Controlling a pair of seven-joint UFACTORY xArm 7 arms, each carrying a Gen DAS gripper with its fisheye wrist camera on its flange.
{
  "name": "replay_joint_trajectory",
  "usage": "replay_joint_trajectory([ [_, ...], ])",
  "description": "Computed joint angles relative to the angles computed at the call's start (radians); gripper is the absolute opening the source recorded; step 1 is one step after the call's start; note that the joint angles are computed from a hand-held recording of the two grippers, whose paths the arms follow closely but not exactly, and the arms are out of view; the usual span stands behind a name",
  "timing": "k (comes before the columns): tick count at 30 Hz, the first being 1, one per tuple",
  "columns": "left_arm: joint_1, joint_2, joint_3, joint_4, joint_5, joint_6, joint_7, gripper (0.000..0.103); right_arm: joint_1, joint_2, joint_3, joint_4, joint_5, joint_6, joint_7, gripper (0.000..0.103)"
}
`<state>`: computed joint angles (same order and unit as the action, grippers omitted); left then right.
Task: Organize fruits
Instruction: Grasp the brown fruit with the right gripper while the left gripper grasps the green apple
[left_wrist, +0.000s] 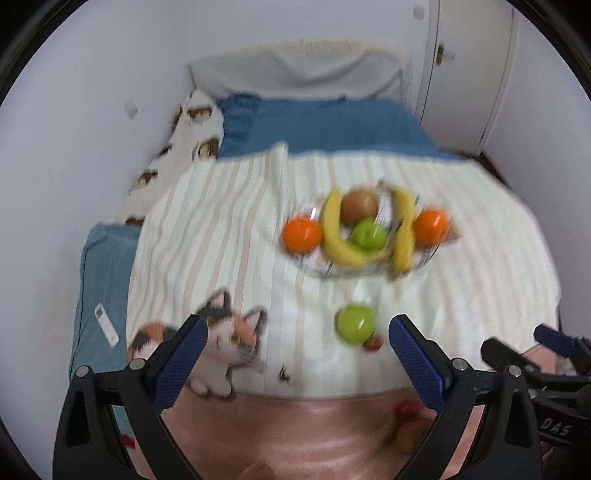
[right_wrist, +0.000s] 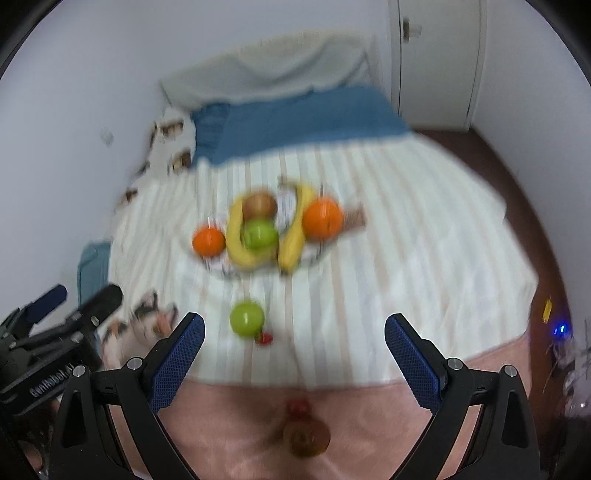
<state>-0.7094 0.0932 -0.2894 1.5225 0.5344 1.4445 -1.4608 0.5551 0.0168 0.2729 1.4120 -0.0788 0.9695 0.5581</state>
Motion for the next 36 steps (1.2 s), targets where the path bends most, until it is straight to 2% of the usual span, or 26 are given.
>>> replay_joint_trajectory([
  [9,0.041,-0.027,-0.003,-0.219,-0.226,-0.116,0.002,0.101,-0.031,0.059,-0.010,-0.252,0.370,0.057,-0.122,0.100],
  [14,0.055,-0.012,-0.003,-0.256,-0.281,-0.171,0.022,0.101,-0.037,0.067,-0.008,-0.340,0.449,0.060,-0.135,0.098],
  [17,0.058,0.017,0.002,-0.237,-0.304,-0.172,0.059,0.101,-0.025,0.092,0.000,-0.337,0.419,0.057,-0.141,0.084],
  [18,0.059,0.026,0.004,-0.230,-0.309,-0.176,0.070,0.101,-0.014,0.107,0.003,-0.321,0.381,0.067,-0.133,0.071],
  [24,0.067,0.067,0.027,-0.176,-0.307,-0.201,0.137,0.101,0.017,0.106,0.013,-0.302,0.293,0.052,-0.147,0.070],
  [30,0.124,0.183,0.067,-0.085,-0.400,-0.296,0.303,0.100,0.010,0.073,-0.004,-0.245,0.210,0.011,-0.125,0.070],
  [34,0.153,0.279,0.089,-0.017,-0.465,-0.353,0.382,0.100,-0.007,0.115,-0.024,-0.169,0.150,0.004,-0.093,0.070],
  [35,0.158,0.297,0.091,-0.007,-0.480,-0.366,0.400,0.100,-0.012,0.129,-0.029,-0.151,0.143,0.005,-0.084,0.070],
  [36,0.166,0.322,0.093,0.007,-0.500,-0.385,0.424,0.091,-0.021,0.164,-0.037,-0.099,0.136,0.024,-0.090,0.070],
])
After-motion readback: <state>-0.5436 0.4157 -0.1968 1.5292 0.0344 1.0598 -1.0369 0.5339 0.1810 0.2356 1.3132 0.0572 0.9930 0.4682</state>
